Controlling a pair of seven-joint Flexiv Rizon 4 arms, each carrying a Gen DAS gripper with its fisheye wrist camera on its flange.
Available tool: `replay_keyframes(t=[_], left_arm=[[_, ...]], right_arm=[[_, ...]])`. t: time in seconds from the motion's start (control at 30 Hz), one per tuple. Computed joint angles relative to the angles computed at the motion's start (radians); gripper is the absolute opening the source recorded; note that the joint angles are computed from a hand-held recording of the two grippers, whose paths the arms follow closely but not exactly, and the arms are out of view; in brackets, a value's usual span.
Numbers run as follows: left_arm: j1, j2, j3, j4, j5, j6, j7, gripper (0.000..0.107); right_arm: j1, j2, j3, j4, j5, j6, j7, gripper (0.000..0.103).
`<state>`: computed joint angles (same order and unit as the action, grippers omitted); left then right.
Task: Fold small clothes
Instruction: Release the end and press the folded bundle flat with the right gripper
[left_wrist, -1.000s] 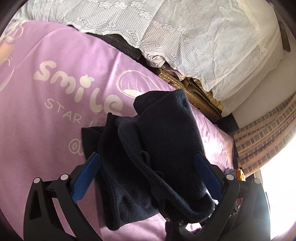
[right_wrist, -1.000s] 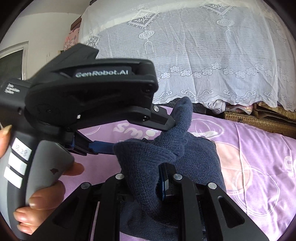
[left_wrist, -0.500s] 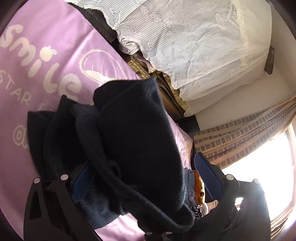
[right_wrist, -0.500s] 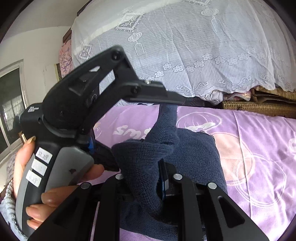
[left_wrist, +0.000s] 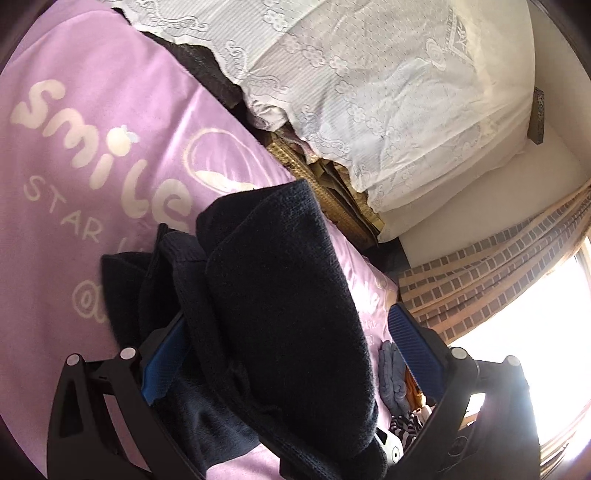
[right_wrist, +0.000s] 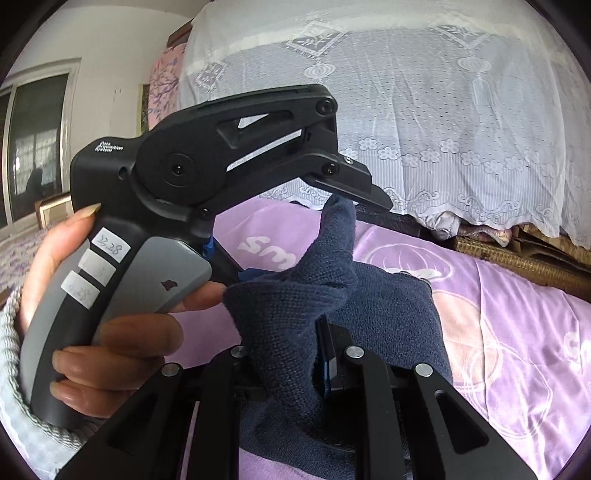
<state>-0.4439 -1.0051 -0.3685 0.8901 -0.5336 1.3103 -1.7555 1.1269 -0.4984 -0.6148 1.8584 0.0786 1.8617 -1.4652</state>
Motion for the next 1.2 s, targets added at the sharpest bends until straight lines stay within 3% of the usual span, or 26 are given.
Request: replay_keyframes(t=[0.1, 0.17, 0.37, 0.47, 0.57, 0.67, 0.77, 0.9, 1.07, 1.2], left_arm=[[0.02, 0.023, -0.024, 0.062, -0.011, 0.047, 0.014, 0.098], [0.013, 0.033, 0.008, 0.072, 0.003, 0.046, -0.003, 0.098], [-0.045, 0.043, 0.184, 0.056, 0.107, 0.002, -0.13, 0.098], [-0.021, 0.062, 0.147, 0.107, 0.131, 0.061, -0.127, 0.098], [-0.018, 0.066, 0.152, 0.116, 0.147, 0.057, -0.138, 0.098], [-0.012, 0.061, 0.158, 0.122, 0.145, 0.032, -0.166, 0.098], [-0.028, 0.056, 0.229, 0.115, 0.162, -0.031, -0.258, 0.098], [-0.025, 0.053, 0.248, 0.113, 0.192, -0.065, -0.314, 0.098], [-0.072, 0.025, 0.373, -0.006, 0.321, -0.262, -0.414, 0.098], [-0.086, 0.0, 0.399, -0.092, 0.417, -0.361, -0.442, 0.099]], right_arm=[[0.037, -0.009, -0.038, 0.006, -0.008, -0.017, -0.009, 0.019], [0.048, -0.012, -0.05, 0.008, -0.021, -0.032, -0.006, 0.019], [0.049, -0.019, -0.051, 0.016, -0.084, -0.058, 0.014, 0.02], [0.07, -0.03, -0.077, 0.022, -0.108, -0.064, 0.016, 0.02], [0.067, -0.031, -0.076, 0.024, -0.123, -0.068, 0.018, 0.02], [0.016, -0.014, -0.018, 0.014, -0.158, -0.109, 0.028, 0.02], [-0.034, -0.008, 0.034, 0.002, -0.217, -0.158, 0.05, 0.021], [-0.074, 0.0, 0.074, 0.0, -0.276, -0.174, 0.079, 0.025], [-0.173, 0.015, 0.173, -0.014, -0.337, -0.187, 0.112, 0.029], [-0.291, 0.039, 0.311, -0.015, -0.38, -0.197, 0.114, 0.046]])
